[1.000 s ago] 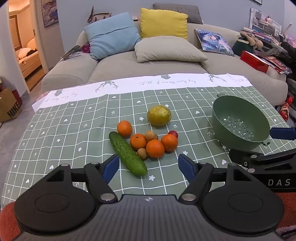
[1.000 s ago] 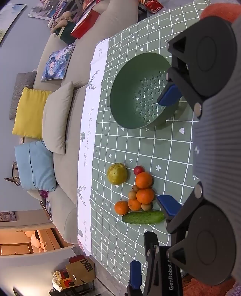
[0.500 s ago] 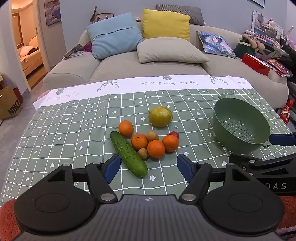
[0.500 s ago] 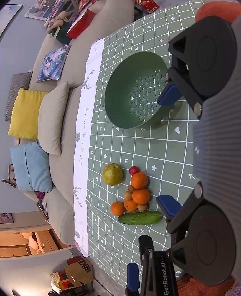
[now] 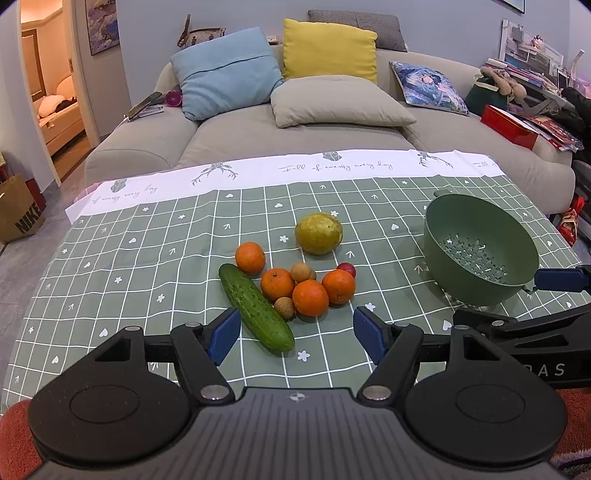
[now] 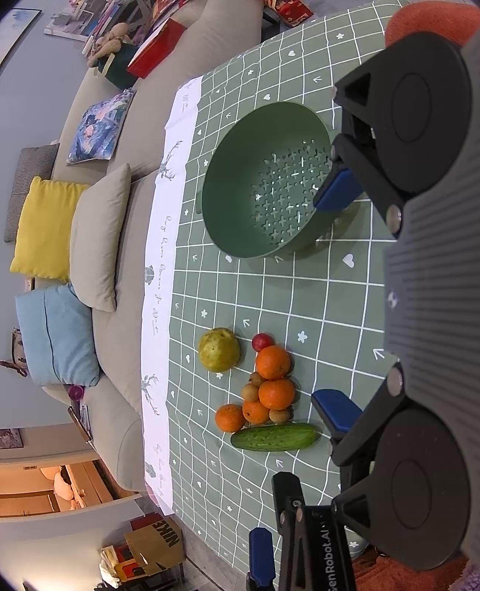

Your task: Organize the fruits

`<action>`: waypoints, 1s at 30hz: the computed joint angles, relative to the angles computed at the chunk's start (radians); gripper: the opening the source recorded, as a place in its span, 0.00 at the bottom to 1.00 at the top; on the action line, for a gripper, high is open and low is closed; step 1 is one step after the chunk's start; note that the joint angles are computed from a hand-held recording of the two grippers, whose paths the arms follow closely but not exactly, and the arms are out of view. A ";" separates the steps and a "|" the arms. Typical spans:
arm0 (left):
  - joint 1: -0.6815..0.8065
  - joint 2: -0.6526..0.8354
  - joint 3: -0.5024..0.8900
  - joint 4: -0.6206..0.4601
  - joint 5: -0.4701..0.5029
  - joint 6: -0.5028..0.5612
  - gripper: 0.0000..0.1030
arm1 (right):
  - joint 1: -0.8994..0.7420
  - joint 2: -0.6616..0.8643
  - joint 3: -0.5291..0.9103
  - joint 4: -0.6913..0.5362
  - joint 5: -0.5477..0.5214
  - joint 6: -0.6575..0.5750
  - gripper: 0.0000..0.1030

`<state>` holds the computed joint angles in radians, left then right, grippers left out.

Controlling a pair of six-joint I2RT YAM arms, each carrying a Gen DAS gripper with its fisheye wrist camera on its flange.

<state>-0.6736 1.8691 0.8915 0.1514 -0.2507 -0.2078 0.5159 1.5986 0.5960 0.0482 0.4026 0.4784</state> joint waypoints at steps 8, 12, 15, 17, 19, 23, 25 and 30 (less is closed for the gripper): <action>-0.001 0.001 0.000 -0.001 -0.002 0.000 0.79 | 0.000 0.016 0.009 -0.007 -0.003 0.006 0.95; -0.002 0.002 0.001 -0.001 -0.004 -0.001 0.79 | -0.001 0.016 0.008 -0.008 -0.001 0.010 0.95; -0.002 0.002 0.000 -0.001 -0.003 0.000 0.79 | -0.004 0.014 0.009 -0.013 -0.003 0.013 0.95; -0.002 0.002 0.000 -0.001 -0.004 0.000 0.79 | -0.004 0.015 0.010 -0.016 -0.005 0.014 0.95; -0.002 0.002 -0.001 -0.001 -0.004 0.001 0.79 | -0.004 0.018 0.013 -0.018 -0.007 0.014 0.95; -0.002 0.002 -0.001 0.000 -0.004 0.000 0.79 | -0.005 0.019 0.014 -0.020 -0.007 0.015 0.95; -0.002 0.001 -0.003 0.000 -0.003 0.001 0.79 | -0.006 0.020 0.014 -0.020 -0.008 0.016 0.95; -0.003 0.002 -0.002 0.001 -0.004 0.000 0.79 | -0.007 0.024 0.014 -0.018 -0.011 0.016 0.95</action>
<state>-0.6762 1.8710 0.8898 0.1524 -0.2545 -0.2077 0.5088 1.6222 0.6098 0.0302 0.3919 0.4949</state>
